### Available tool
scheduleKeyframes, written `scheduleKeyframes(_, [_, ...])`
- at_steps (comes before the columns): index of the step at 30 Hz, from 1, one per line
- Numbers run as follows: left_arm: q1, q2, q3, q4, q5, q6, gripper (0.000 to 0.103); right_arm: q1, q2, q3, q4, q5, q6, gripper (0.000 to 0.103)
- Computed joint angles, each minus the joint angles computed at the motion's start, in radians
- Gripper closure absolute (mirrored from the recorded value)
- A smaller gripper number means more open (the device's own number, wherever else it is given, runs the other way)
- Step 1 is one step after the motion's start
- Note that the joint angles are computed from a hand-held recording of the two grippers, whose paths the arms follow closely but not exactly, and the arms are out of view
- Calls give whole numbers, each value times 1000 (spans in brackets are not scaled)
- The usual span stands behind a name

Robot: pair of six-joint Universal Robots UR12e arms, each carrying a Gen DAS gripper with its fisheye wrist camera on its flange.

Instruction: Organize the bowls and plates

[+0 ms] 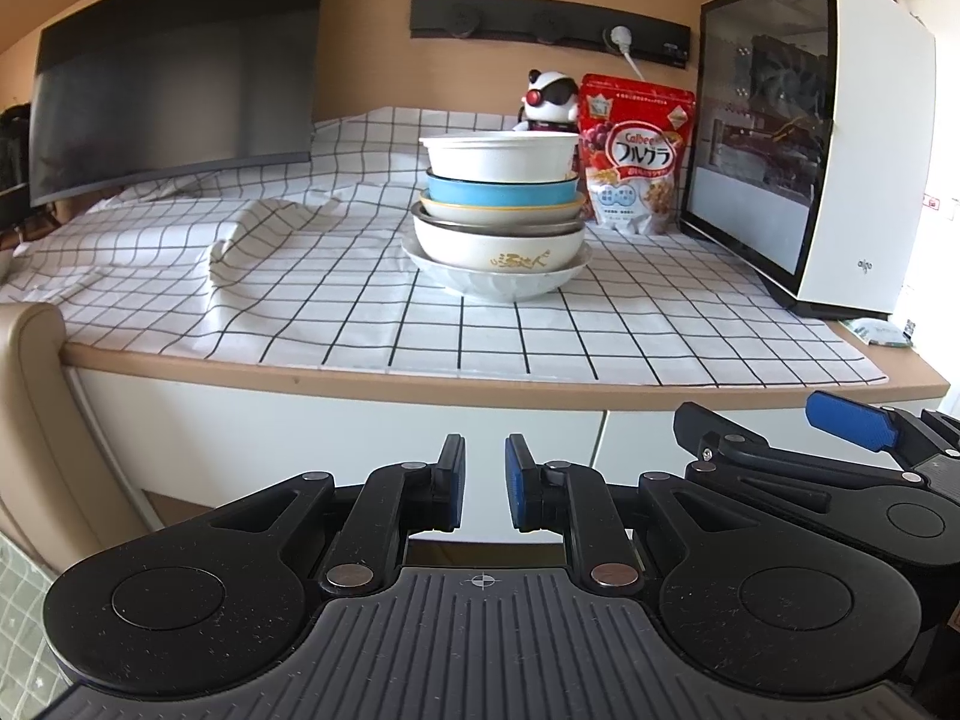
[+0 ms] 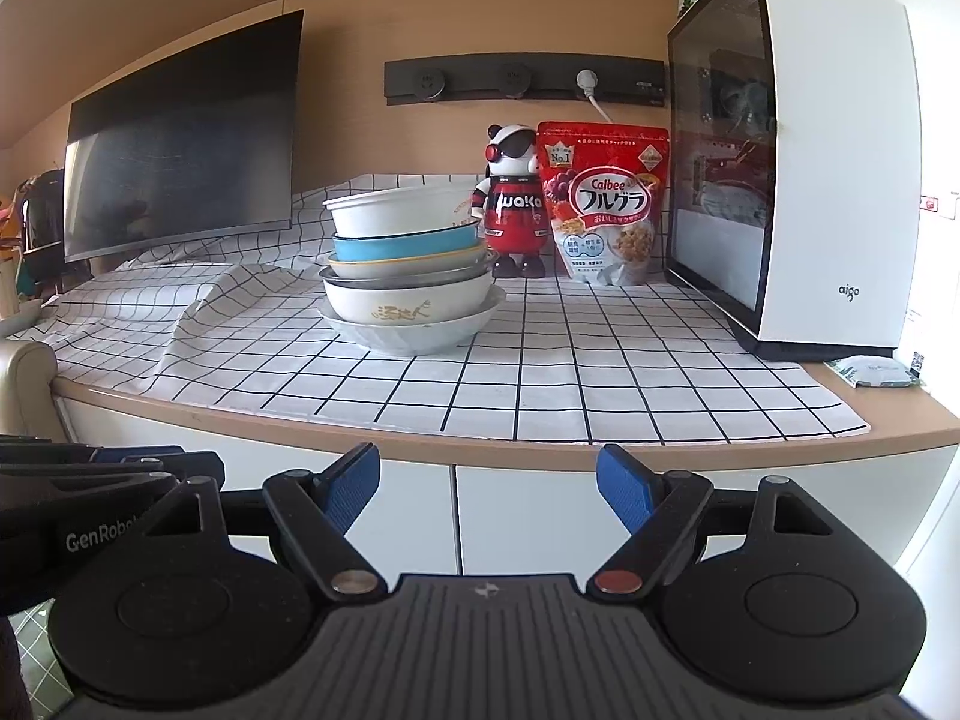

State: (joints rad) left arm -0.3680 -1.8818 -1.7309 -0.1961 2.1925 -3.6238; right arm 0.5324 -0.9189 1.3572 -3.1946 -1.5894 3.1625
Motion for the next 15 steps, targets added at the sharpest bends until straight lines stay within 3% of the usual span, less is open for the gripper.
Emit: scheduleKeyframes(15, [6, 0, -1, 0, -21, 0, 86, -2, 2, -2, -1, 2, 2, 23])
